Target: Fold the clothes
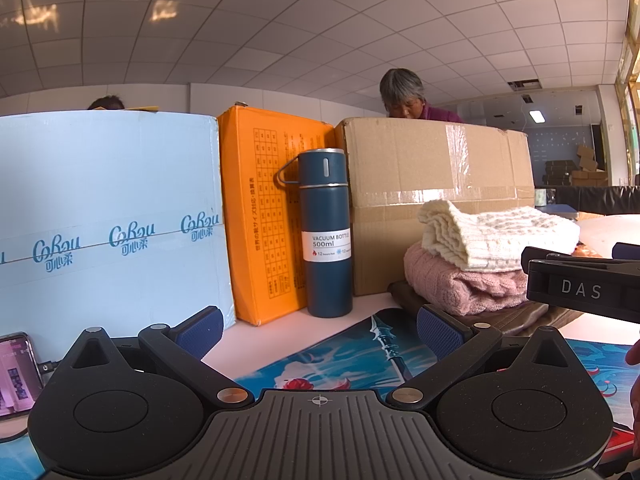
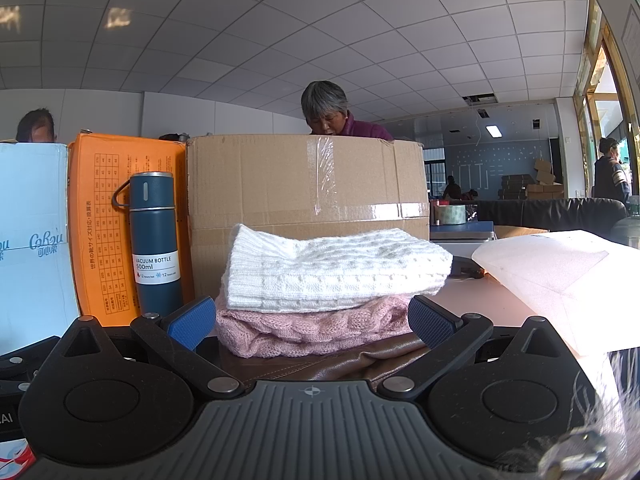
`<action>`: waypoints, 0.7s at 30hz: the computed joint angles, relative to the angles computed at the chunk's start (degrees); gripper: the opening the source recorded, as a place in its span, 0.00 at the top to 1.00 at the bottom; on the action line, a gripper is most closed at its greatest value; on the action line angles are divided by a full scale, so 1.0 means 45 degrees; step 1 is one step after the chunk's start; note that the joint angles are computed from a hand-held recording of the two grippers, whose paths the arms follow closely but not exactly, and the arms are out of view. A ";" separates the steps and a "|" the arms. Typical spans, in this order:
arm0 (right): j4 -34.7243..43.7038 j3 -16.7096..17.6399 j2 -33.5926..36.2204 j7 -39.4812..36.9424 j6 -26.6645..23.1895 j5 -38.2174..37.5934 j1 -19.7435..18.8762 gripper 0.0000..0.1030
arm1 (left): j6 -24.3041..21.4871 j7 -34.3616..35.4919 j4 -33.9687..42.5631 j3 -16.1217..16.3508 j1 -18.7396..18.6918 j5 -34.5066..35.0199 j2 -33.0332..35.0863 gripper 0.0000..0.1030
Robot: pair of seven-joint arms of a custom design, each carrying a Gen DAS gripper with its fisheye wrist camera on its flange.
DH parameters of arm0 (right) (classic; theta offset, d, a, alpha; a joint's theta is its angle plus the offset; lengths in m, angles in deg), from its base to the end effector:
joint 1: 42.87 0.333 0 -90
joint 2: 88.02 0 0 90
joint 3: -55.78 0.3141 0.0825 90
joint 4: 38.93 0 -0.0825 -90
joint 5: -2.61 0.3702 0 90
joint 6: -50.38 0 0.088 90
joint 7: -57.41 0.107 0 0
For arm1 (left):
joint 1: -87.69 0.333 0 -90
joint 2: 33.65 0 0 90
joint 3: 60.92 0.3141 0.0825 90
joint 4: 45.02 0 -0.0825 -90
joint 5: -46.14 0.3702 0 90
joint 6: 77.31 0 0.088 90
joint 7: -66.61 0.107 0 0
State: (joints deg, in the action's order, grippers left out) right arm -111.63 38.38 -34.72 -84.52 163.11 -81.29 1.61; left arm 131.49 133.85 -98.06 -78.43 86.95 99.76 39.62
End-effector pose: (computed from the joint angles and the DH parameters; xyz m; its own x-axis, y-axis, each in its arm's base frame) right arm 0.6666 0.3462 0.2610 -0.6569 -0.7518 -0.0570 -0.0169 0.0902 -0.9958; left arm 0.7424 -0.2058 0.2670 -0.5548 -0.8279 -0.0818 -0.0829 0.1528 -0.9848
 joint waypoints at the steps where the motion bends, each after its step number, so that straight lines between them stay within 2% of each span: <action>1: 0.0000 -0.0002 0.0000 0.0000 0.0001 0.0001 0.0001 0.00 | 0.0001 -0.0005 0.0002 0.0005 -0.0002 0.0000 0.0000 0.00; 21: -0.0005 -0.0009 0.0001 0.0001 0.0003 0.0004 0.0004 0.00 | -0.0018 -0.0142 0.0140 -0.0038 -0.0002 0.0127 0.0076 0.00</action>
State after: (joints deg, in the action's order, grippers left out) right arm -111.65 38.34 -34.72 -84.52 163.13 -81.28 1.63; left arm 131.41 133.21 -97.43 -78.60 86.94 100.33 39.96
